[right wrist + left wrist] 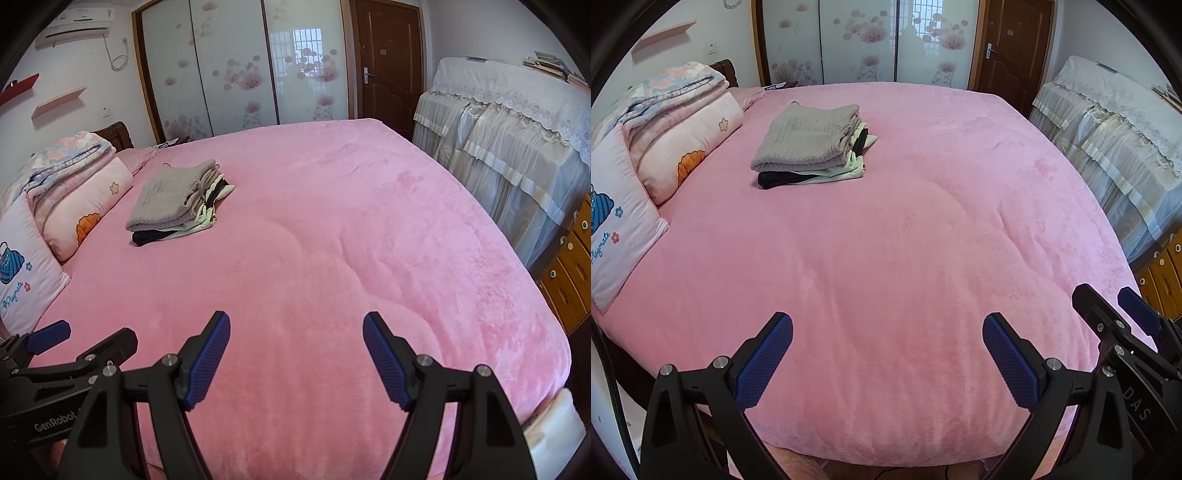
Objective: Fold large clothes
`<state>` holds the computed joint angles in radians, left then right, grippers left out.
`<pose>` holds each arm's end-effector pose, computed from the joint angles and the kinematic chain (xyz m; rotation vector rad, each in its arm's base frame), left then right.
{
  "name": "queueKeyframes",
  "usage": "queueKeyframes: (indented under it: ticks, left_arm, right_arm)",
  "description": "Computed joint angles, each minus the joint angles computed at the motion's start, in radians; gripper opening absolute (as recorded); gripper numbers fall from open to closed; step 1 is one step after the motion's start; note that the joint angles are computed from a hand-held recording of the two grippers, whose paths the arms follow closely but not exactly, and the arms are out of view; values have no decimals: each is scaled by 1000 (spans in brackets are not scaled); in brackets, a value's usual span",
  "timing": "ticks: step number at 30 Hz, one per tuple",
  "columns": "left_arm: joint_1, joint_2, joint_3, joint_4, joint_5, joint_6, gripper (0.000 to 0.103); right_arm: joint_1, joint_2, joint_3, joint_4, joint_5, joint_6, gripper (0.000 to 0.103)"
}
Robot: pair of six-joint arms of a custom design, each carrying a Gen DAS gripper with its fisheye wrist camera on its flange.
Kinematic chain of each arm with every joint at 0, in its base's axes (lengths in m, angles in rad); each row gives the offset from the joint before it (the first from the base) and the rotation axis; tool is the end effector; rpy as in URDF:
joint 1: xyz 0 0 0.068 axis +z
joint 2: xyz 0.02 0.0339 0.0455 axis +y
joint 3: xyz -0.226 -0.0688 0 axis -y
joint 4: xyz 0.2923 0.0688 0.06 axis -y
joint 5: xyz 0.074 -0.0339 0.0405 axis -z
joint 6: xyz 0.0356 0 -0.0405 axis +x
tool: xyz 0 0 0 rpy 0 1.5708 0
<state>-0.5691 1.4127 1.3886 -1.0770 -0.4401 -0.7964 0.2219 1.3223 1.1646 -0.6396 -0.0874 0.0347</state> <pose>0.2829 -0.1630 0.2949 -0.4176 2.4754 0.0566 0.3300 0.0776 0.2676 -0.2641 2.3612 0.2268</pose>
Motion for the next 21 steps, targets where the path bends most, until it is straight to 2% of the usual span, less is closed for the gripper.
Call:
queueKeyframes:
  ticks: [21]
  left_arm:
    - [-3, 34, 21, -12, -13, -1, 102]
  right_arm:
    - [4, 21, 5, 2, 2, 2, 75]
